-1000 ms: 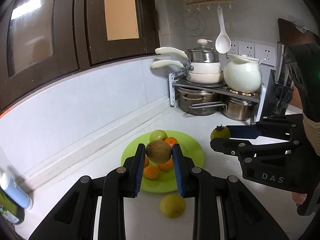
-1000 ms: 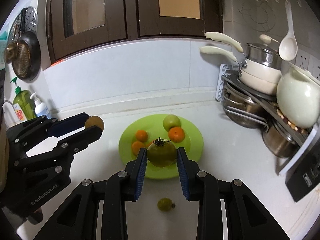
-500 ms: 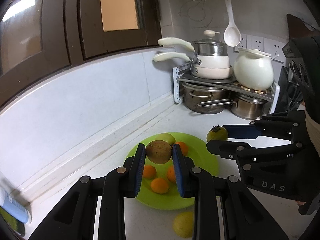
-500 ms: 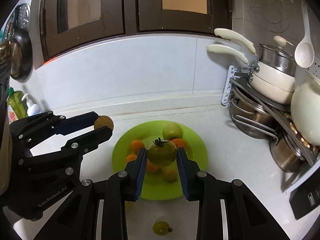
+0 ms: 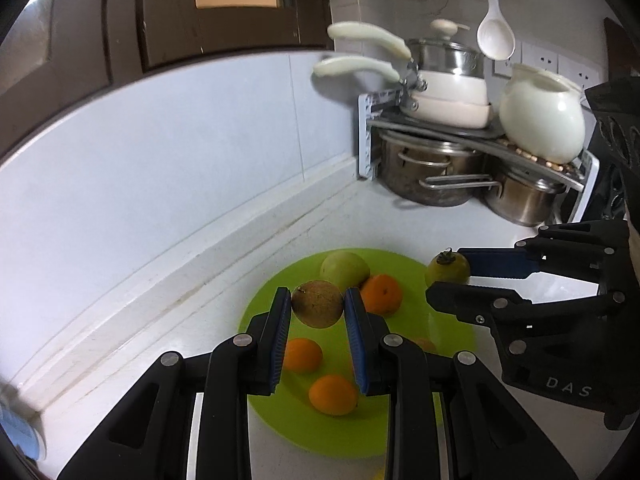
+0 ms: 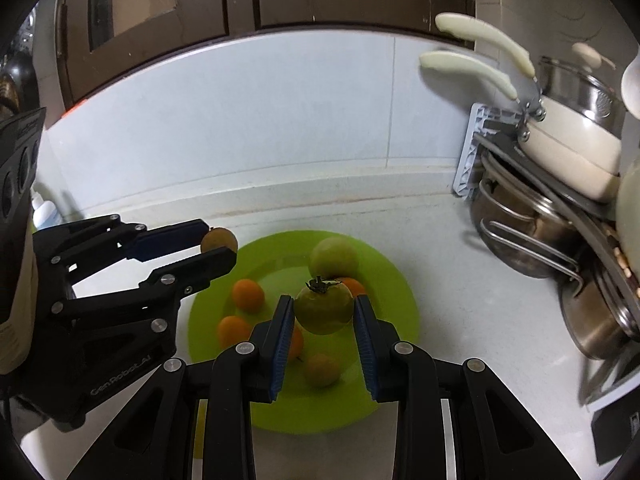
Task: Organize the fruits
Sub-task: 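Set the brown fruit on the plate with the left tool while the right tool sets the green tomato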
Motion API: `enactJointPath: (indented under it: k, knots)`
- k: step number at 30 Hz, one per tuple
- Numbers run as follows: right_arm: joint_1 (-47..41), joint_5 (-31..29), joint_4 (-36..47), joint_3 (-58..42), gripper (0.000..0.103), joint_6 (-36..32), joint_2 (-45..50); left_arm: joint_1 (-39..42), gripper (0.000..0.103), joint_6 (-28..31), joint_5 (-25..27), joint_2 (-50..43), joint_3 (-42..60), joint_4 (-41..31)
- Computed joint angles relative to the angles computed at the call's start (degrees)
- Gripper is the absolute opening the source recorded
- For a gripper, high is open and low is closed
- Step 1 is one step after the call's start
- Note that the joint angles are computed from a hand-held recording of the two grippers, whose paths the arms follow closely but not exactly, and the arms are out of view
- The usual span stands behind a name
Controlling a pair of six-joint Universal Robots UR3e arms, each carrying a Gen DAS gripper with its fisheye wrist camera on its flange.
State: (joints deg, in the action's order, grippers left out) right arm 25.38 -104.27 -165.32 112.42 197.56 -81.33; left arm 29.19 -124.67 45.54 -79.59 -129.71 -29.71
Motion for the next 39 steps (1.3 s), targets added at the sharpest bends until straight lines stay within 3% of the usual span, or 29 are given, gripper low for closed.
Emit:
enactJointPath:
  k: [7,16,21,32,39]
  knots:
    - [-2.75,2.71,-1.75,0.81,0.031,-0.97,2.05,-5.34,0.028,-3.45,4.86,-8.33,3.04,7.00]
    - [-5.00,5.28,-2.30,0.73,0.031,-1.43,4.22,-7.54,0.028,-4.58,6.92,-12.73,4.74,9.41]
    - [-4.88,5.72,-2.96,0.42,0.031,-1.60,4.98,-7.00,0.036,-4.24,7.07,-12.58,4.31,10.18]
    - [-1.73,2.06,-1.70,1.39,0.033,0.08,0.99,-0.36,0.045,-2.52,3.12,-1.64,-0.67,3.33]
    - [1.75,-1.11,-0.83,2.23,0.033,2.17,-2.76,6.43,0.047,1.49,-1.55,11.41,-3.98,-8.62]
